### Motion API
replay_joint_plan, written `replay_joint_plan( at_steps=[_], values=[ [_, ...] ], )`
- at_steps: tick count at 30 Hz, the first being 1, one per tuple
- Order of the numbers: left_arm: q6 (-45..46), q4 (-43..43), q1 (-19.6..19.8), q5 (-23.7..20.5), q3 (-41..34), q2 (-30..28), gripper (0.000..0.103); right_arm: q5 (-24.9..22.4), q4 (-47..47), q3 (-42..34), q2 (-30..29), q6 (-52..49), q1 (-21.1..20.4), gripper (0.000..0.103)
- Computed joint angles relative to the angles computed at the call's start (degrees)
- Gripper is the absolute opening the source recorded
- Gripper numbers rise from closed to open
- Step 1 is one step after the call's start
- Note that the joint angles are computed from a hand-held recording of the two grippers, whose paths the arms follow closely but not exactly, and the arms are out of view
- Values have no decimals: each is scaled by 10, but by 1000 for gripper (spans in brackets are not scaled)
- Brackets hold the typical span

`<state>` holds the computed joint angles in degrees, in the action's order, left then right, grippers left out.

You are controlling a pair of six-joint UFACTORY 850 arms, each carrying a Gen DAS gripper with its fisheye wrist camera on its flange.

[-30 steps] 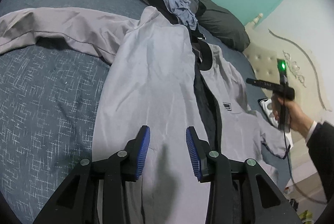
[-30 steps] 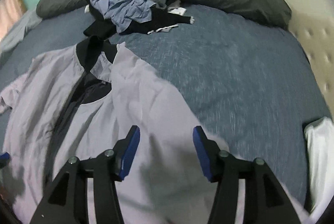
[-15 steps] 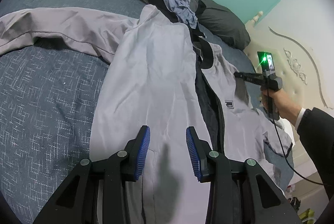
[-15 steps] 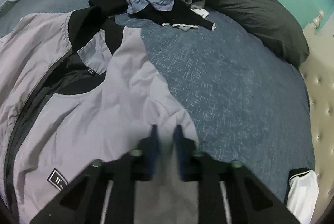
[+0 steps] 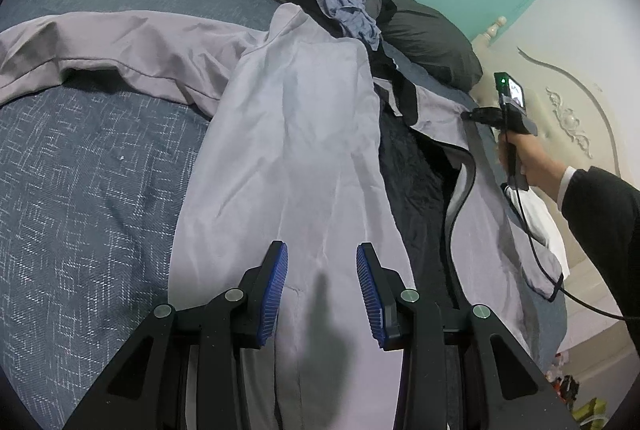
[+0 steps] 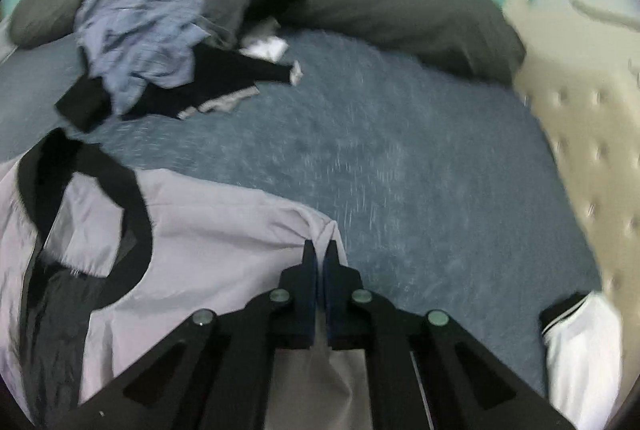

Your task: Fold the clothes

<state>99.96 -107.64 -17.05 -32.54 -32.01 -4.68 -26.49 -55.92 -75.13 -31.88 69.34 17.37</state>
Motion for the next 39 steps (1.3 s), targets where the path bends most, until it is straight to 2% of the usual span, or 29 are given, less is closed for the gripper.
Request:
replay_joint_plan(
  at_steps=[2,4,7,10,13,15,16,17,19,20,22,24,26,30,34,35,36,39],
  values=[
    [-1,1,0,1,0,0,39,9,40,-6,-10,-19,-7,4],
    [-1,2,1,-1,0,-1,39,-12,66,-18,-19,-34,-8,8],
    [-1,1,2,0,0,-1,39,-5,-12,11,6,63,0,18],
    [-1,1,2,0,2,1,39,11,-90,40,37,149,11,20],
    [-2,-1,2,-2,2,3,39,15,-112,55,59,180,23,21],
    [-2,-2,2,-3,3,5,39,50,-150,80,88,205,31,22],
    [-4,-2,3,-4,3,7,39,52,-139,86,99,188,37,23],
    [-4,-1,3,-4,4,8,39,78,-104,92,107,148,39,24],
    [-5,-1,3,-6,5,11,39,161,12,104,114,29,38,34],
    [-4,-1,3,-7,7,14,39,174,49,107,112,-31,52,38],
    [-5,-1,3,-9,8,16,39,166,118,106,106,-151,81,45],
    [-12,2,4,-16,9,16,39,144,204,98,96,-271,101,45],
    [-14,4,4,-19,10,18,39,116,245,86,85,-320,113,45],
    [-12,4,6,-22,12,24,39,58,150,78,66,-232,138,45],
    [-13,3,9,-23,14,24,39,24,114,78,52,-203,145,43],
    [-15,4,10,-25,13,23,39,16,86,81,50,-181,147,38],
    [-15,4,10,-25,13,22,39,7,58,83,49,-158,150,21],
    [-15,4,11,-25,13,21,39,38,28,103,67,-110,140,5]
  ],
)
